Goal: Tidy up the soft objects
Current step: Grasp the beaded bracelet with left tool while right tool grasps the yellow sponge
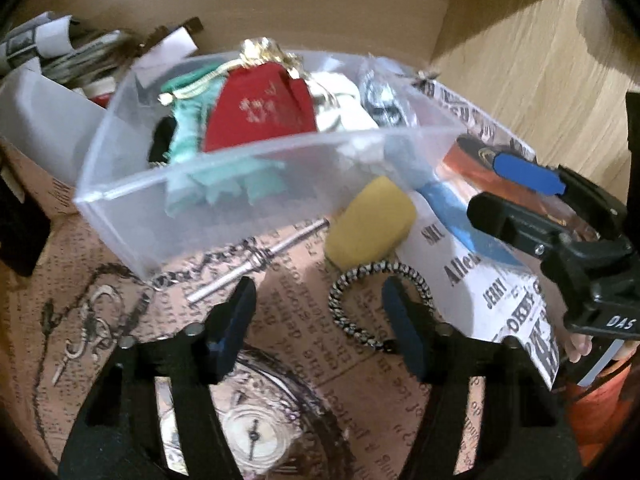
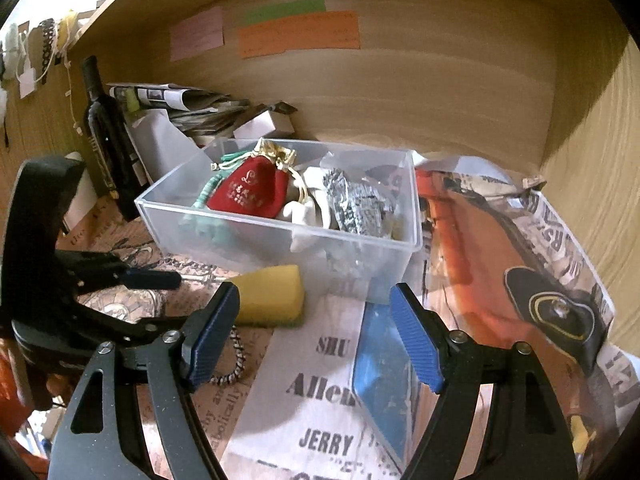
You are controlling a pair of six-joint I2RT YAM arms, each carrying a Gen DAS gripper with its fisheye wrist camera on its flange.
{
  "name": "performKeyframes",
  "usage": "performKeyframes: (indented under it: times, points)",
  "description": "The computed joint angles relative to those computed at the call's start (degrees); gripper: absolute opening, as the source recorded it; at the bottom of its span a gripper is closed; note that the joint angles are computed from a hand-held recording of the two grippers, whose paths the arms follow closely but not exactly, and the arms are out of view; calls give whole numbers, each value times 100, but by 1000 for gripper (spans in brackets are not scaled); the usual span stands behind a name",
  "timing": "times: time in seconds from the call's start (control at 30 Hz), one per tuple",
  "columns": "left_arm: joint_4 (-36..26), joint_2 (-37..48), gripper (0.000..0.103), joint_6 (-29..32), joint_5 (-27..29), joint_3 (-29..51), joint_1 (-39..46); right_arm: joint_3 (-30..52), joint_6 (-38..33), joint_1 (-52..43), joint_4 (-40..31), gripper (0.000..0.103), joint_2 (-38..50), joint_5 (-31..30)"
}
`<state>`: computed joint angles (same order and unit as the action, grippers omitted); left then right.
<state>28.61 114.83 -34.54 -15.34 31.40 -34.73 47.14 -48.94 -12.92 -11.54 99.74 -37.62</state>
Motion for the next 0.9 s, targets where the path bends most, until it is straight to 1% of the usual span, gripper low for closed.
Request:
performKeyframes:
  times: [0.03, 0.07, 0.1, 0.13, 0.17, 0.23, 0.3, 0.43, 0.53, 0.63, 0.7, 0.9]
  points:
    - [-27, 93, 49, 28, 69, 75, -10, 5, -1, -3, -22, 75, 11, -2]
    - [-29, 180, 46, 47, 112, 137, -9, 4, -1, -4, -34, 75, 18, -2]
    - [-37, 259, 40, 59, 146, 195, -9, 12, -4, 1, -43, 75, 32, 1]
    - [-22, 340, 36, 83, 136, 241, -1, 16, -8, 12, -56, 75, 40, 6]
    - [12, 378, 34, 90, 6, 252, -46, 15, -9, 29, -61, 75, 48, 11]
    - [72, 386, 18, 75, -32, 231, -62, 1, -5, 81, -52, 75, 56, 38]
    - [223, 373, 10, 85, 64, 136, -3, -5, 1, 149, -45, 75, 76, 65]
    - [459, 278, 8, -43, -128, -125, -34, -26, 15, 313, 13, 75, 121, 150]
    - [774, 3, 7, -146, -250, -568, -13, 3, 61, 469, 52, 75, 221, 258]
    - [903, -321, 7, -259, -507, -910, -51, 56, 108, 612, 51, 75, 351, 351]
    - [933, -594, 7, -296, -667, -1126, -50, 74, 123, 707, 62, 75, 431, 411]
    - [762, -1431, 7, -248, -1090, -1525, -3, 79, 87, 1014, 87, 75, 642, 642]
